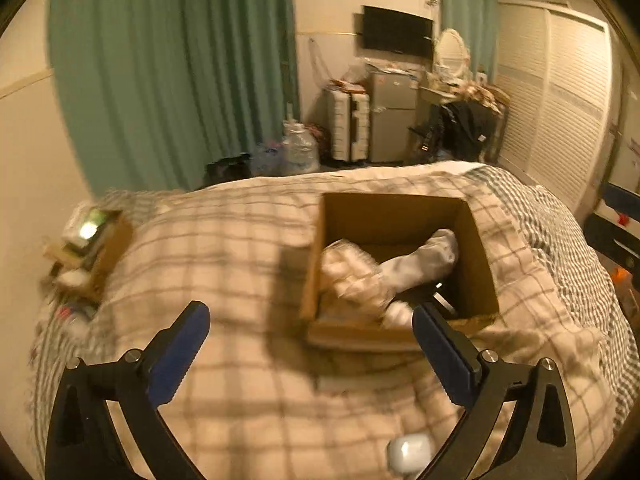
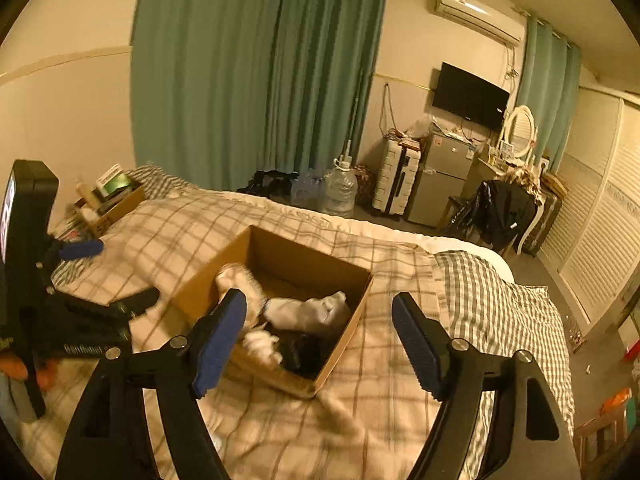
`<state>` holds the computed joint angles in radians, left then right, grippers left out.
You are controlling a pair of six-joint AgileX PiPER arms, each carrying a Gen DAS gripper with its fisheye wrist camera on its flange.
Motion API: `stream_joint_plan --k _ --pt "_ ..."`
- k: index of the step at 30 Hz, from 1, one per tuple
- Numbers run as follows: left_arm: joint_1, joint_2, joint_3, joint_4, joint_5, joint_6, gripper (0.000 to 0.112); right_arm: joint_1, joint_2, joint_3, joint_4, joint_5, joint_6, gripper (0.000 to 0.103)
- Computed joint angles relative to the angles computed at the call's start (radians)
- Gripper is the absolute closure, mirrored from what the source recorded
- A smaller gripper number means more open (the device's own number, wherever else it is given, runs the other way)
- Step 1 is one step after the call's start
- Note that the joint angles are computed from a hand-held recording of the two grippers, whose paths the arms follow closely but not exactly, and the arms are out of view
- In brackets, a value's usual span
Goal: Organize objects
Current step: 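Carry the cloth and sock over the box and release both, then grasp the white earbud case with the right gripper and lift it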
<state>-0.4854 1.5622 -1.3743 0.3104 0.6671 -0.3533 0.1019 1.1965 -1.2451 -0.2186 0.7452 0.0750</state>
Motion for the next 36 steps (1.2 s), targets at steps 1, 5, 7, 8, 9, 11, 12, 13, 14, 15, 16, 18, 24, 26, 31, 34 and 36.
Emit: stream_joint_plan --k 1,5,7,8,9,11,12,13,14,15,16,18,24,26,31,34,36 --pt "0.010 -0.038 0.049 0.008 -0.007 -0.014 0.009 0.028 -0.022 0.015 -0.030 0.012 0.032 0.023" --pt "0.028 -0.177 0.263 0.059 -0.050 -0.112 0.009 0.150 -0.097 0.130 -0.152 0.017 0.212 0.015" --pt "0.022 -0.213 0.347 0.113 -0.072 -0.187 0.009 0.184 -0.095 0.188 -0.161 0.001 0.258 0.015" --pt "0.016 -0.226 0.393 0.166 -0.081 -0.253 0.009 0.206 -0.084 0.225 -0.175 -0.011 0.297 0.015" --pt "0.011 -0.229 0.421 0.204 -0.087 -0.300 0.009 0.226 -0.075 0.242 -0.191 -0.011 0.329 0.015" --pt "0.008 -0.231 0.477 0.253 -0.104 -0.358 0.009 0.265 -0.040 0.304 -0.208 -0.046 0.372 0.015" --pt "0.003 -0.224 0.493 0.283 -0.101 -0.389 0.009 0.286 -0.007 0.330 -0.217 -0.064 0.391 0.015" --pt "-0.001 -0.216 0.506 0.304 -0.097 -0.409 0.009 0.301 0.017 0.351 -0.220 -0.079 0.399 0.015" --pt "-0.002 -0.208 0.511 0.313 -0.092 -0.415 0.009 0.300 0.044 0.371 -0.199 -0.106 0.378 0.015" --pt "-0.002 -0.198 0.517 0.314 -0.096 -0.412 0.009 0.302 0.083 0.386 -0.160 -0.126 0.343 0.015" --pt "0.002 -0.199 0.526 0.312 -0.104 -0.408 0.009 0.303 0.114 0.396 -0.132 -0.136 0.324 0.015" --pt "0.010 -0.187 0.532 0.304 -0.117 -0.396 0.009 0.285 0.186 0.402 -0.028 -0.159 0.238 0.015" --pt "0.051 -0.154 0.532 0.165 -0.151 -0.264 0.009 0.309 0.328 0.392 -0.052 -0.137 0.278 0.015" --pt "0.057 -0.149 0.532 0.136 -0.159 -0.237 0.009 0.296 0.356 0.387 -0.019 -0.132 0.250 0.016" --pt "0.068 -0.143 0.527 0.081 -0.161 -0.186 0.009 0.296 0.345 0.406 -0.024 -0.139 0.260 0.051" --pt "0.082 -0.155 0.522 0.022 -0.159 -0.129 0.009 0.249 0.280 0.427 0.072 -0.152 0.167 0.066" --pt "0.080 -0.155 0.509 0.008 -0.150 -0.114 0.009 0.209 0.194 0.437 0.113 -0.148 0.122 0.098"
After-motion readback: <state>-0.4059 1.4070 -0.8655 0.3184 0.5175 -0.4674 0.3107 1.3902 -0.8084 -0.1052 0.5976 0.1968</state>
